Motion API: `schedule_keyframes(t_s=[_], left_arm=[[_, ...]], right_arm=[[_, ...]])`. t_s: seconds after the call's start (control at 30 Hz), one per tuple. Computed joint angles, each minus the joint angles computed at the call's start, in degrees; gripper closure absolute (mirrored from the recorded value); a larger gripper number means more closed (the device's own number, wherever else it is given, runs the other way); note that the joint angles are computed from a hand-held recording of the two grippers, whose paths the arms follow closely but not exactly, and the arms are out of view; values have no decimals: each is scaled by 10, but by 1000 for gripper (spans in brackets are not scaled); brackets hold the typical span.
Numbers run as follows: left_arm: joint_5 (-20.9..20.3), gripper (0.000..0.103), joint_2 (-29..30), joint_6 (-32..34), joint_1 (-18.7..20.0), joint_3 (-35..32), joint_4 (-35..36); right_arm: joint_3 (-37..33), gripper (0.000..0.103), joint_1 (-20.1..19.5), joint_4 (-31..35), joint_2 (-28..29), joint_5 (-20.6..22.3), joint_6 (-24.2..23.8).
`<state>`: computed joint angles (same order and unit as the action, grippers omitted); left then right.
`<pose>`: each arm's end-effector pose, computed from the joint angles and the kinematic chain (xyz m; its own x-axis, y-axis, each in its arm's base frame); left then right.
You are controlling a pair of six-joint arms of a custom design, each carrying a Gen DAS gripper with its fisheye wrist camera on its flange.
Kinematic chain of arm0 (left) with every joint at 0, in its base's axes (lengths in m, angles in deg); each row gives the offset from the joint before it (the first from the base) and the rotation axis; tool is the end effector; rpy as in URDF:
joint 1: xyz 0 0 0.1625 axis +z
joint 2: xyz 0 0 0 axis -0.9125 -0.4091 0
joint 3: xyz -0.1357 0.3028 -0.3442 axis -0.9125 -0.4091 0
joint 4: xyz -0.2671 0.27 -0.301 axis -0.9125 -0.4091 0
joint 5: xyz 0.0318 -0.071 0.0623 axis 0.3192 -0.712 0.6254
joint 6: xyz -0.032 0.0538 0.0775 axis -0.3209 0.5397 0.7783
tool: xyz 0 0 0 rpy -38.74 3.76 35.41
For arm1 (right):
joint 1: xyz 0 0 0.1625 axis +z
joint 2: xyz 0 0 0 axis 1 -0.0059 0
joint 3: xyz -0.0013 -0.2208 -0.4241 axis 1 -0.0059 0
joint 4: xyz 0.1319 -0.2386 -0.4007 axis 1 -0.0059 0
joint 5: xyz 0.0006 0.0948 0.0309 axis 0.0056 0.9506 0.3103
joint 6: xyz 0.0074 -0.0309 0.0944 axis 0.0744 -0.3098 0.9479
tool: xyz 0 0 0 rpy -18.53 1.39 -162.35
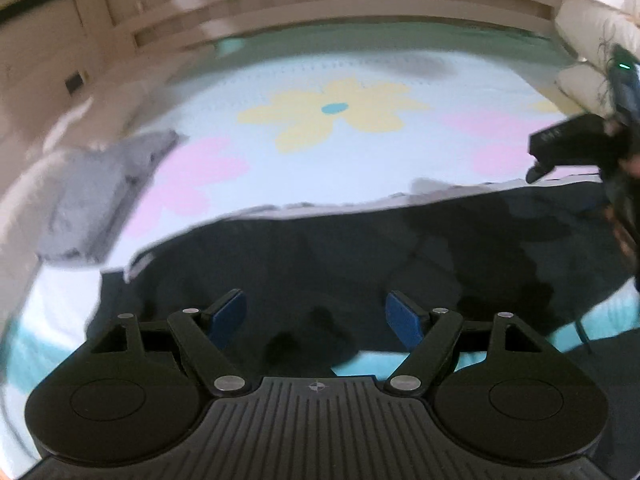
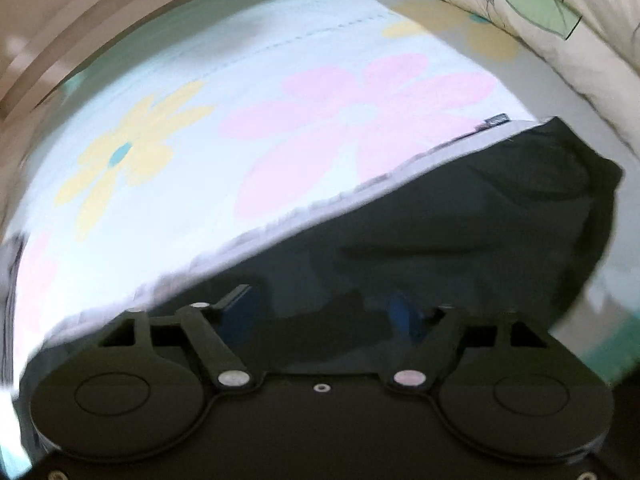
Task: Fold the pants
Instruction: 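Move the right tool to the striped leg hem and close on it, then lift the hem with the right tool and fold it over toward the waistband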
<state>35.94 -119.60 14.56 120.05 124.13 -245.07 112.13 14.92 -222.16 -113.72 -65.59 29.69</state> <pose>-0.1833 -0.5915 0.2592 -0.4500 0.5549 -0.6997 0.8192 0.5685 -0.0760 0.2104 -0.6261 0.1413 -0.5481 0.8073 0.2187 0.2579 0.4118 -0.8740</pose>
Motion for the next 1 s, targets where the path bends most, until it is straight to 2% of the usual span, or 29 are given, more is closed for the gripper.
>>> schedule_keyframes(t_s=[0.1, 0.27, 0.43, 0.47, 0.5, 0.53, 0.6, 0.63, 0.67, 0.7, 0.8, 0.83, 1.0], left_arm=[[13, 27, 11, 19, 0, -2, -25], [15, 27, 20, 14, 7, -13, -4], [19, 27, 20, 3, 10, -20, 2], [19, 27, 19, -1, 11, -22, 6], [20, 27, 19, -7, 11, -24, 9], [19, 27, 19, -12, 12, -26, 13], [16, 27, 17, -25, 13, -30, 25], [12, 27, 15, -33, 14, -33, 35], [7, 27, 14, -42, 15, -36, 43], [3, 27, 13, -51, 15, -38, 50], [2, 27, 12, -71, 14, -45, 74], [19, 27, 12, -87, 10, -50, 102], [-26, 27, 25, -147, 20, -82, 154]], right_arm=[[-33, 19, -23, -3, 19, 2, 14], [-68, 17, -50, 20, 38, 6, 63], [-92, 16, -51, 130, 48, -33, 147], [-98, 18, -52, 152, 48, -34, 159], [-100, 29, -51, 186, 45, -37, 177], [-106, 35, -49, 239, 43, -47, 208], [-107, 51, -43, 272, 43, -58, 218], [-100, 60, -40, 253, 43, -59, 200], [-89, 83, -36, 223, 41, -55, 178], [-79, 88, -34, 207, 36, -45, 170], [-35, 91, -26, 121, 14, -13, 128], [-18, 91, -22, 95, 7, -6, 116], [62, 92, 3, 18, -27, 17, 80]])
